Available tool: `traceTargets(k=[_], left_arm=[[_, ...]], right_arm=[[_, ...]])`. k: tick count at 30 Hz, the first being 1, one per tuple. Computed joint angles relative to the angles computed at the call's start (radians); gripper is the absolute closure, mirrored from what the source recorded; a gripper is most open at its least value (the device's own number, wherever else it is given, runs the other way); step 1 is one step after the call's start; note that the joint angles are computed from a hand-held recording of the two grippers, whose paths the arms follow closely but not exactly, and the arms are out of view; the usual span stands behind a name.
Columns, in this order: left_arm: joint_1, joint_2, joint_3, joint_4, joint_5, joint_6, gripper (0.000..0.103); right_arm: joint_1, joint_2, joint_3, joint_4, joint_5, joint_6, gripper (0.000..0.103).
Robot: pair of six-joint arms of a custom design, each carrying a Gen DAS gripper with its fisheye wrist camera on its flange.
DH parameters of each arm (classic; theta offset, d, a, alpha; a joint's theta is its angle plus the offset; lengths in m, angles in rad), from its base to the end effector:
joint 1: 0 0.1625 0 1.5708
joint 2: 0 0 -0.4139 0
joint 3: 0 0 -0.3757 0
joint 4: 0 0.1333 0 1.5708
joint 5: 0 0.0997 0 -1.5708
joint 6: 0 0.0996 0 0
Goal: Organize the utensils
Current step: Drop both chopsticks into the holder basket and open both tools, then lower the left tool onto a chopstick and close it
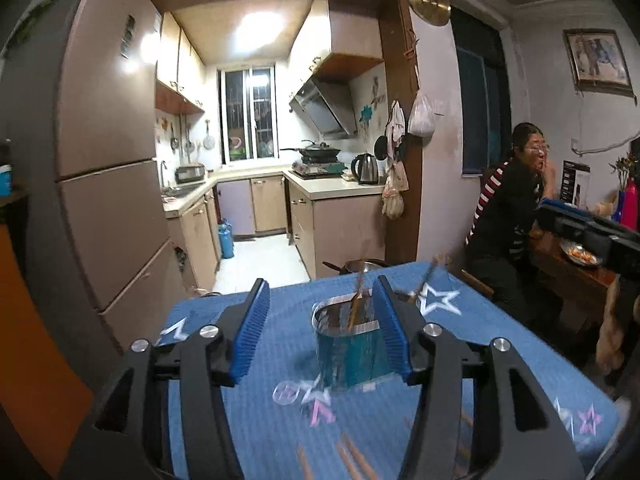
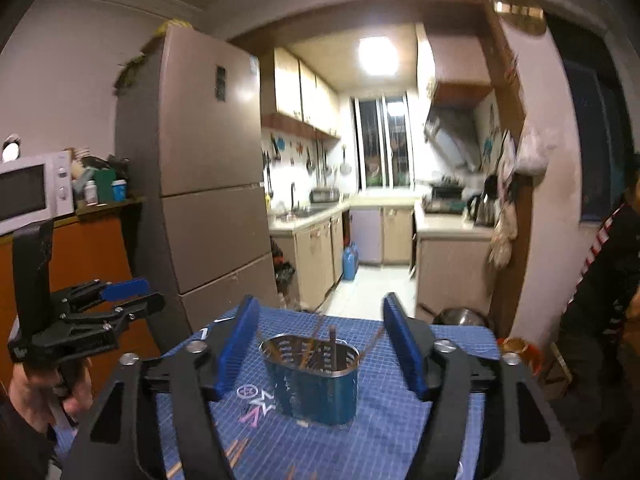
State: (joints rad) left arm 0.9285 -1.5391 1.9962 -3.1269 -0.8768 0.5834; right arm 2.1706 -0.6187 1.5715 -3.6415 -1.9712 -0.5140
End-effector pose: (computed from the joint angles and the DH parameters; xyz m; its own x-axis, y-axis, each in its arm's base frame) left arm -0.1201 -0.4894 0.4644 -0.6486 0.2040 -0.7333 0.7543 0.3014 -0.5833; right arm 0.4624 -0.5088 0.1459 -0.7128 -0.3783 0.5906 -0.6861 0.2012 -0.6991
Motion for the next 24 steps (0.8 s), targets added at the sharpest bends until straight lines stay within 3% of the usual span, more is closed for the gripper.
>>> traceTargets(k=[4,7,11,15,16,19,24], left_arm=[[-0.038,-0.182,0.172,0.054,0.064,-0.062,0.05],[-0.054,-0.307,0.284,0.137,0.109,-0.15,0.05],[-0.06,-0.405,0.401,0.279,0.127,-0.269,0.05],[-0.029,-0.411,0.473,0.362,0.087,-0.372,0.05],[-0.024,-0.404,0.494,0.364,0.079,-0.386,0.055],[-0.003,-0.391,0.531,0.383,0.037,-0.421,0.068],[0.024,-0.369,0.571,0.347,0.002,-0.428,0.069]], right_arm=[[0.05,-0.034,0.22,-0.241,-0.034,-0.043,0.02],[0.084,-0.027,0.334,-0.375,-0.082,-0.067,0.02],[0.115,-0.007,0.453,-0.486,-0.122,-0.022,0.02],[0.134,0.026,0.526,-0.552,-0.161,0.043,0.02],[0.135,0.033,0.535,-0.557,-0.168,0.055,0.021],[0.131,0.049,0.576,-0.567,-0.187,0.101,0.034],[0.106,0.068,0.623,-0.56,-0.203,0.161,0.041]])
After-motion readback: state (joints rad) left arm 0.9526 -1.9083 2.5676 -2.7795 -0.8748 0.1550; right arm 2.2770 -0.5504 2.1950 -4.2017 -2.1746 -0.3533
